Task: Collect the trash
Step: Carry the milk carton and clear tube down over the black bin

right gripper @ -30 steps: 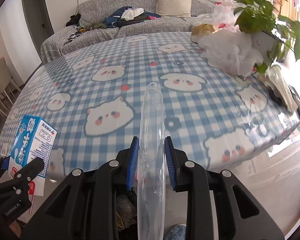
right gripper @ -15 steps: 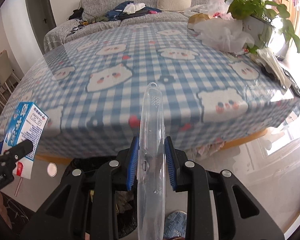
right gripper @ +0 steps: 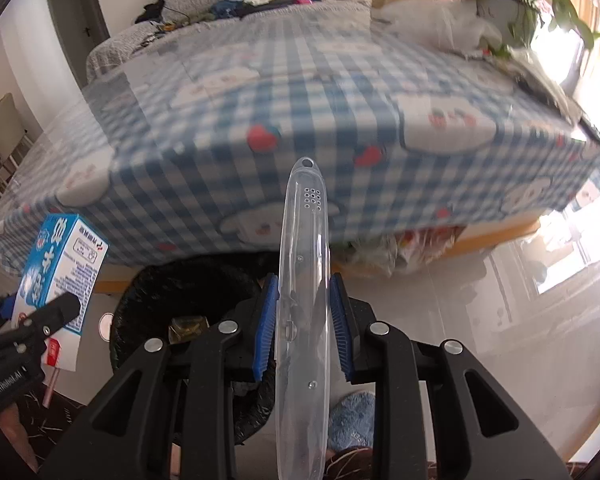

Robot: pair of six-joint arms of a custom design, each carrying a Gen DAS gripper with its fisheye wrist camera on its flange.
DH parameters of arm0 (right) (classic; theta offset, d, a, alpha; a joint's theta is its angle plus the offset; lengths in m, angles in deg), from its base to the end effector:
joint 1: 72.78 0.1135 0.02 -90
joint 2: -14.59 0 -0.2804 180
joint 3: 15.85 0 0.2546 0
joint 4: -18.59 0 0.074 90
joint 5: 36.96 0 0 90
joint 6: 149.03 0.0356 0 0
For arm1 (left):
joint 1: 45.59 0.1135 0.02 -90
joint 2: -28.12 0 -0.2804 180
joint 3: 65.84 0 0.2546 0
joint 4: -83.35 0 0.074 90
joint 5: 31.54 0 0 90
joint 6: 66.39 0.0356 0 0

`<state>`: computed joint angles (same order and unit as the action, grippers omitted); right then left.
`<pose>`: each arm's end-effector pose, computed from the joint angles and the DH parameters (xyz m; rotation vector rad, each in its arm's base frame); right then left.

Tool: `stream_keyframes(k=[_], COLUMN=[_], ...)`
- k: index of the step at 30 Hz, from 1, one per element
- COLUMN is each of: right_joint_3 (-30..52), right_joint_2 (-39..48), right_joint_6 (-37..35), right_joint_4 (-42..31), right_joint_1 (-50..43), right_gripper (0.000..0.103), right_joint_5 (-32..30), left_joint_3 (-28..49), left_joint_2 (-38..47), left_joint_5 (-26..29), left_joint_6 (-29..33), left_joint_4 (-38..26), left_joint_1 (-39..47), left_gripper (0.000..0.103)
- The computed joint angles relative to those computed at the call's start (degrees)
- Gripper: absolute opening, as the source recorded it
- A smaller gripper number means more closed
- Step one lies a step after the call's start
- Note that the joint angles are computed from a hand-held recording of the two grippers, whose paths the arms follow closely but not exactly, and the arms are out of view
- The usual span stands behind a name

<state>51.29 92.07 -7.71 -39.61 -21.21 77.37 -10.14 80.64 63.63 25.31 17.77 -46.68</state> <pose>0.1660 0.1856 0.2425 0.0998 2.5815 0.0357 0.1542 -0.0061 0.2531 0.0941 2.6557 -0.1165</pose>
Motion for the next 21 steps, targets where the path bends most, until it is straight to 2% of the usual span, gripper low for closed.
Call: stream_keyframes(k=[7,10,13,21], right_joint_3=[-6.8,-9.2,-10.8,-12.8], right_joint_2=[-0.6,-0.3,0.0,1.5], right_joint_6=[0.5,0.6,0.4,-0.1], right_joint_4=[6.0,8.0,9.8,12.5], right_joint_1=[-1.7,-2.8,-4.0,-5.9], right_gripper=[0.025,0.025,0.025,0.025], right_joint_5=[-2.1,-3.0,-3.6,-5.0], left_joint_3=[-7.6,-10.8,-13.5,-15.9], left_joint_2=[1.0,3.6,5.9,10.1], left_joint_5=[-0.3,0.6,-1.0,-3.0], left_joint_6=[-1.3,-2.1,-2.7,-4.7], left_joint_4=[6.2,9.9,14.3,20.0], left_joint_1=[0.4,1.1,0.7,-2.6], left_gripper=[0.062,0.062,0.062,0.063])
